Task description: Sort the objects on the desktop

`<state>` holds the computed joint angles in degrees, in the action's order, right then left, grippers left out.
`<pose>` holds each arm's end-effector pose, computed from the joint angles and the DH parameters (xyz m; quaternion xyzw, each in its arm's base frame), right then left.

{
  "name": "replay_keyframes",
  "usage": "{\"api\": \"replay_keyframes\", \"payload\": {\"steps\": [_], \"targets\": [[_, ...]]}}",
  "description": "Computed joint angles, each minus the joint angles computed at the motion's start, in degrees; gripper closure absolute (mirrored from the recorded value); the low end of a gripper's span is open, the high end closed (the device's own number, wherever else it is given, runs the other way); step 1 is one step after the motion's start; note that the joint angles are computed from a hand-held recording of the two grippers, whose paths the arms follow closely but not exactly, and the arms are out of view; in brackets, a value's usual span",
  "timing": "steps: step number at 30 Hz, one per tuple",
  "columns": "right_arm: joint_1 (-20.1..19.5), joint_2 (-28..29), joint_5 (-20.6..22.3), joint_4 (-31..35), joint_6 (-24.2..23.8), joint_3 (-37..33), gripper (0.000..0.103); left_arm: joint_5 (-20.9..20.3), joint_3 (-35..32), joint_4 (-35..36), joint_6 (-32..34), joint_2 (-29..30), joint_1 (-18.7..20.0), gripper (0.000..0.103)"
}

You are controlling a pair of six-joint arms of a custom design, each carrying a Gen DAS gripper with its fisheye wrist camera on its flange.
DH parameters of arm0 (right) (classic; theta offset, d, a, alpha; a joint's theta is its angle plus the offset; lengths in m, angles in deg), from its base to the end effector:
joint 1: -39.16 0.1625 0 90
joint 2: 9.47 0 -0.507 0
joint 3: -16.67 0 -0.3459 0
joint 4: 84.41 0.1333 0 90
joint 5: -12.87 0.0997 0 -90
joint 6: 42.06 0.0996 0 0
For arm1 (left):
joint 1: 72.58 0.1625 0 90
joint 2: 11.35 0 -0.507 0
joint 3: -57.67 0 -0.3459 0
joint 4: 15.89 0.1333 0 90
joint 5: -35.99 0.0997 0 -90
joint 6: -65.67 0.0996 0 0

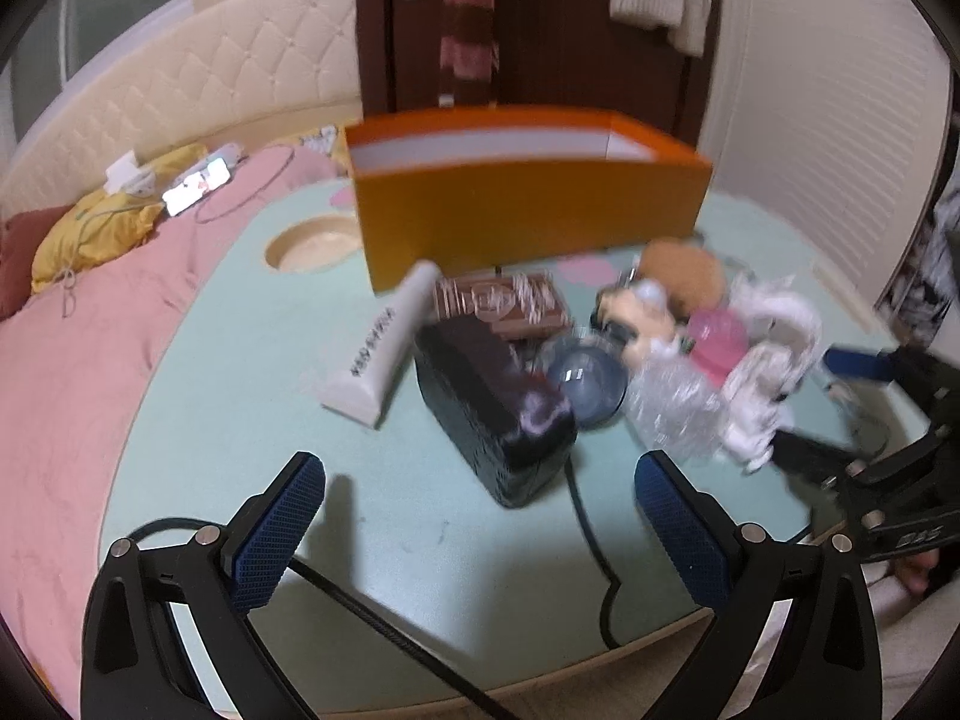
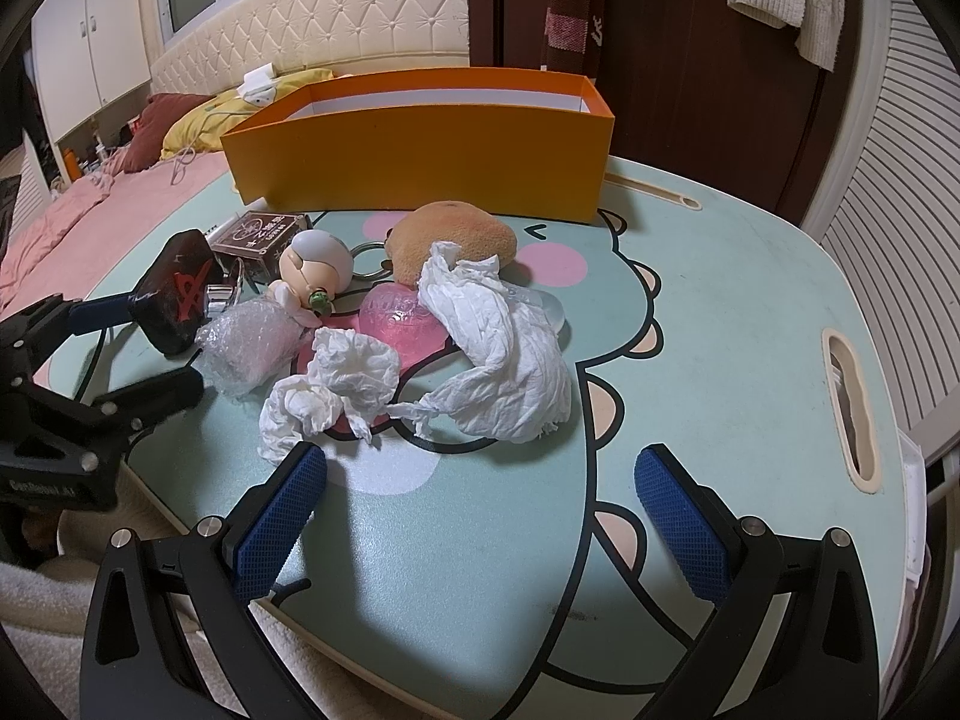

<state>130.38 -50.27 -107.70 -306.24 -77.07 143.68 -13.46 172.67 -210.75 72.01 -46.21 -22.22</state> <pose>0.0941 -0.5358 0.1599 0.1793 -0.8769 0.2872 0.3412 -0.2286 -0.5864 0.0844 0.2896 0.8725 -0.2894 0.2668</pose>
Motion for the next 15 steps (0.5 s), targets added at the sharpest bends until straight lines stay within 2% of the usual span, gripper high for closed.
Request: {"api": "replay_keyframes", "payload": {"steps": [4, 9, 15], "targets": [[-0.1, 0.0, 0.1, 0.0, -0.1, -0.1, 0.000, -3.6, 1.8, -6.8, 2.8, -0.7, -0.1, 0.000], [-0.1, 0.1, 0.1, 0.0, -0.1, -0.2, 0.000, -3.6, 2.5, -10.8, 4.3, -0.6, -0.2, 0.000], [-0.1, 0.1, 0.2, 0.1, -0.1, -0.3, 0.000, -5.5, 4.4, -25.3, 9.3, 0.7, -0.6, 0.000]]}}
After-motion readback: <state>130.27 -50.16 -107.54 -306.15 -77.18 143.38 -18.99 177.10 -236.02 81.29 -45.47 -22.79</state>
